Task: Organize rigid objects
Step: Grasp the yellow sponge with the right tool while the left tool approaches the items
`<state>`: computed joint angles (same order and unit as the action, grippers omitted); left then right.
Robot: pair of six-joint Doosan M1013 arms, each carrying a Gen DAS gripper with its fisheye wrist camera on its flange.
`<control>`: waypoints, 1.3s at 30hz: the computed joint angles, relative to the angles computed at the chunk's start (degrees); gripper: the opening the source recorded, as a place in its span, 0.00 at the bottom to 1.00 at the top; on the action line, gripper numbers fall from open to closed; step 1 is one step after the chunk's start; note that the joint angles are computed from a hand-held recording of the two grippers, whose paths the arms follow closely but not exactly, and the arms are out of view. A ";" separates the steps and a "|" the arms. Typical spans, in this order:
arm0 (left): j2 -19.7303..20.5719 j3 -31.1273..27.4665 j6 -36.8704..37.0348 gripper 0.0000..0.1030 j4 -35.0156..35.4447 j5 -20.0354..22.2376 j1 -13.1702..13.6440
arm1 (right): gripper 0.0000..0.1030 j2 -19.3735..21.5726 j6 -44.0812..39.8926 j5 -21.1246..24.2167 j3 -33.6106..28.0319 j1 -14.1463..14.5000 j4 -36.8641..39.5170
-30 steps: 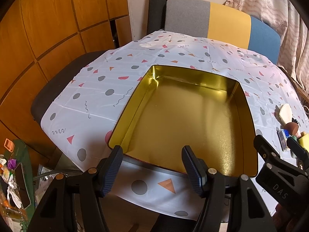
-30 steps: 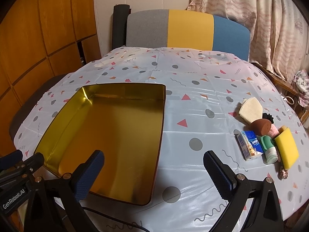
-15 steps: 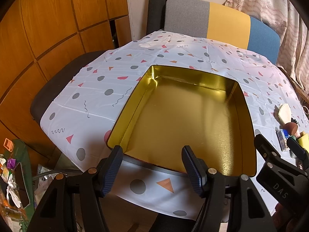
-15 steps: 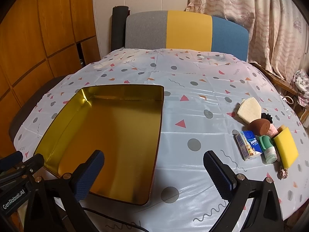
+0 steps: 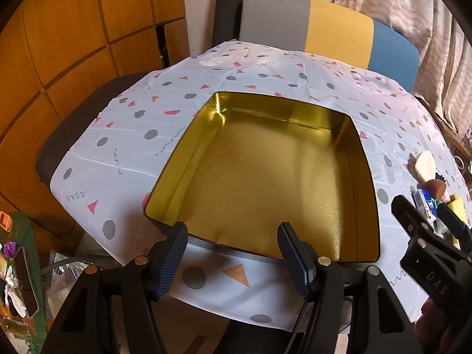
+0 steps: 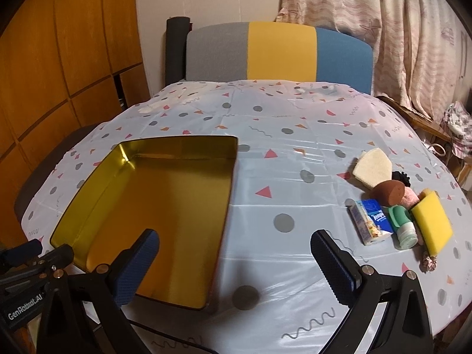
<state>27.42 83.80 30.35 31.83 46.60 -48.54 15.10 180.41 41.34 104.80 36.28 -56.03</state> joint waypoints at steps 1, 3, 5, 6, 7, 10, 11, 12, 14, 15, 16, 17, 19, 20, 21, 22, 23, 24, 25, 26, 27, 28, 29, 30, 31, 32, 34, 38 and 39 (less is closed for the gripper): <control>0.13 -0.15 -0.05 0.62 0.29 0.26 -0.14 | 1.00 -0.23 0.62 0.20 0.26 -0.08 -0.17; 0.30 -0.42 -0.07 0.62 0.80 0.72 -0.41 | 1.00 -0.52 0.96 0.23 0.58 -0.20 -0.32; 0.42 -0.69 -0.25 0.62 1.23 1.00 -0.60 | 1.00 -0.77 1.27 0.21 0.87 -0.21 -0.62; 0.42 -0.79 -0.43 0.62 1.52 1.08 -0.71 | 1.00 -0.79 1.35 0.24 0.91 -0.21 -0.65; 0.41 -0.83 -0.63 0.62 1.86 1.16 -0.80 | 1.00 -0.84 1.40 0.19 0.99 -0.20 -0.65; 0.35 -0.90 -1.13 0.62 2.82 1.67 -1.05 | 1.00 -0.91 1.43 -0.29 1.15 -0.29 -0.50; 0.35 -0.93 -1.23 0.62 3.05 1.83 -1.10 | 1.00 -0.96 1.47 -0.51 1.22 -0.31 -0.52; 0.35 -0.97 -1.33 0.62 3.23 2.06 -1.15 | 1.00 -0.96 1.49 -0.61 1.23 -0.31 -0.56; 0.36 -0.97 -1.49 0.62 3.31 2.20 -1.16 | 1.00 -1.01 1.58 -0.85 1.33 -0.28 -0.78; 0.39 -1.03 -1.33 0.62 3.23 2.32 -1.18 | 1.00 -1.05 1.62 -0.92 1.39 -0.31 -0.83; 0.45 -1.17 -1.17 0.62 3.19 2.56 -1.22 | 1.00 -1.06 1.76 -0.87 1.40 -0.30 -0.88; 0.52 -1.25 -1.18 0.62 3.31 2.68 -1.27 | 1.00 -1.06 2.07 -0.76 1.42 -0.25 -1.02; 0.66 -1.41 -0.79 0.62 3.44 2.81 -1.44 | 1.00 -1.24 2.55 -0.55 1.71 -0.35 -1.19; 0.66 -1.41 -0.29 0.62 3.11 2.46 -1.46 | 1.00 -1.37 2.62 -0.44 1.91 -0.39 -1.22; 0.55 -1.28 0.44 0.62 2.42 1.63 -1.38 | 1.00 -1.54 2.69 -0.20 2.21 -0.54 -1.19; 0.41 -1.08 1.44 0.62 1.21 0.40 -1.22 | 1.00 -1.67 2.78 0.14 2.43 -0.66 -1.12; 0.28 -0.94 2.39 0.62 -0.09 -0.68 -1.05 | 1.00 -1.81 2.95 0.36 2.67 -0.78 -1.15; 0.18 -0.78 3.29 0.62 -1.48 -1.90 -0.88 | 1.00 -2.03 3.34 0.87 3.07 -0.99 -1.15; 0.09 -0.64 4.32 0.62 -3.02 -3.35 -0.70 | 1.00 -2.19 3.65 1.20 3.36 -1.15 -1.11; 0.03 -0.54 5.05 0.62 -4.16 -4.63 -0.61 | 1.00 -2.47 4.14 1.44 3.86 -1.43 -1.09; -0.01 -0.43 5.83 0.62 -5.17 -6.01 -0.57 | 1.00 -2.78 4.60 1.49 4.39 -1.72 -0.96; 0.00 -0.44 6.32 0.62 -5.59 -6.73 -0.60 | 1.00 -3.10 5.02 1.37 4.89 -2.04 -0.84; 0.03 -0.41 7.07 0.62 -6.02 -7.74 -0.69 | 1.00 -3.49 5.73 1.02 5.59 -2.38 -1.01; 0.07 -0.40 8.35 0.62 -6.74 -8.75 -0.74 | 1.00 -3.99 6.81 0.66 6.48 -2.74 -1.59; 0.19 -0.48 10.32 0.62 -7.88 -9.85 -0.82 | 1.00 -4.41 7.67 0.80 7.29 -3.07 -1.82; 0.43 -0.79 12.58 0.62 -9.34 -10.37 -0.97 | 1.00 -4.78 8.38 1.26 8.04 -3.40 -1.88; 1.26 -2.01 18.75 0.62 -13.93 -10.13 -1.20 | 1.00 -5.62 9.78 1.46 9.69 -4.05 -2.39; 3.08 -4.41 32.02 0.62 -27.64 -9.15 -1.13 | 1.00 -7.52 12.81 0.87 13.34 -5.55 -3.18; 3.69 -5.21 36.11 0.62 -32.62 -8.29 -0.94 | 1.00 -8.07 13.77 0.79 14.33 -5.98 -3.23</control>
